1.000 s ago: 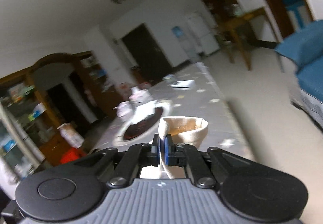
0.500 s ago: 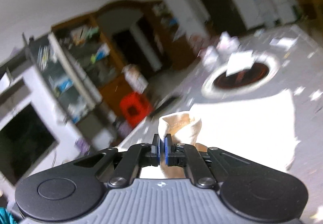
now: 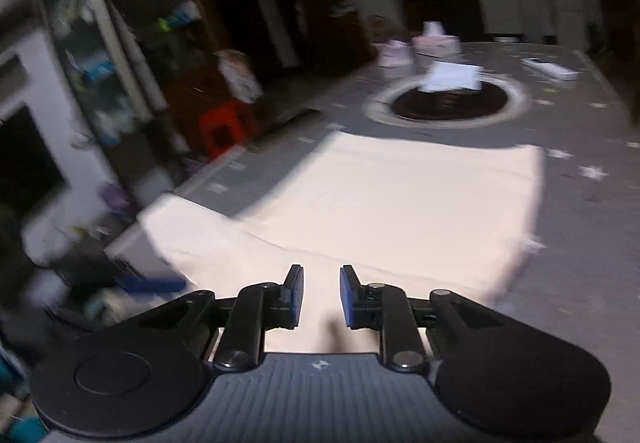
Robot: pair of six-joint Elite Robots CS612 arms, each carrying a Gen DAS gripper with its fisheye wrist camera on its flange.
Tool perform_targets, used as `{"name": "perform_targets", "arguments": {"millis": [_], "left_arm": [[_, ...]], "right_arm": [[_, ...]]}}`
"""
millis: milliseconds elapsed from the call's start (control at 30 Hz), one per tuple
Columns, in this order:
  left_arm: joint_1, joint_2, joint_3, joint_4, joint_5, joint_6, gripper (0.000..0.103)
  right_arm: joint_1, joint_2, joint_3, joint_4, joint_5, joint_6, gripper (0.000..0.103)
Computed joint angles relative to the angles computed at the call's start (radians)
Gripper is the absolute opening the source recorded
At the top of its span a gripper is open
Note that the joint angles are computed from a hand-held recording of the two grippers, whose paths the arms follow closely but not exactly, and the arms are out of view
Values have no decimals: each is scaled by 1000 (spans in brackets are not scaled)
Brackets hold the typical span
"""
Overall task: Fold clothes
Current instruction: 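Lay the held sleeve across the sweatshirt body and open the right gripper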
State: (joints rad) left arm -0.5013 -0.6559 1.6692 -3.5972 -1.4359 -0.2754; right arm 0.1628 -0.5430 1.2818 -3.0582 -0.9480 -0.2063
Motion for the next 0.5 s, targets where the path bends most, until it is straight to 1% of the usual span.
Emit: {"name": "perform_targets", "arguments": {"millis": [67, 200, 300, 367, 400, 467, 500], "left_arm": [[9, 2, -10, -1, -2, -12, 45], [12, 10, -27, 18, 30, -12, 45], [18, 23, -52, 42, 37, -35, 44], [18, 33, -66, 57, 41, -49, 43], [20, 38, -72, 66, 40, -58, 43], [22, 46, -82, 92, 51, -79, 41], [22, 49, -81, 84, 54, -83, 41]], "right_arm": [[-5, -8, 23, -1, -53, -11, 19], [-6, -4, 26, 4, -105, -15, 19], [-4, 3, 21, -40, -105, 2, 20], [-1, 12, 8, -79, -103, 15, 26], [1, 19, -3, -86, -105, 20, 27], [7, 33, -27, -69, -125, 18, 28], [9, 39, -37, -52, -138, 13, 28]]}}
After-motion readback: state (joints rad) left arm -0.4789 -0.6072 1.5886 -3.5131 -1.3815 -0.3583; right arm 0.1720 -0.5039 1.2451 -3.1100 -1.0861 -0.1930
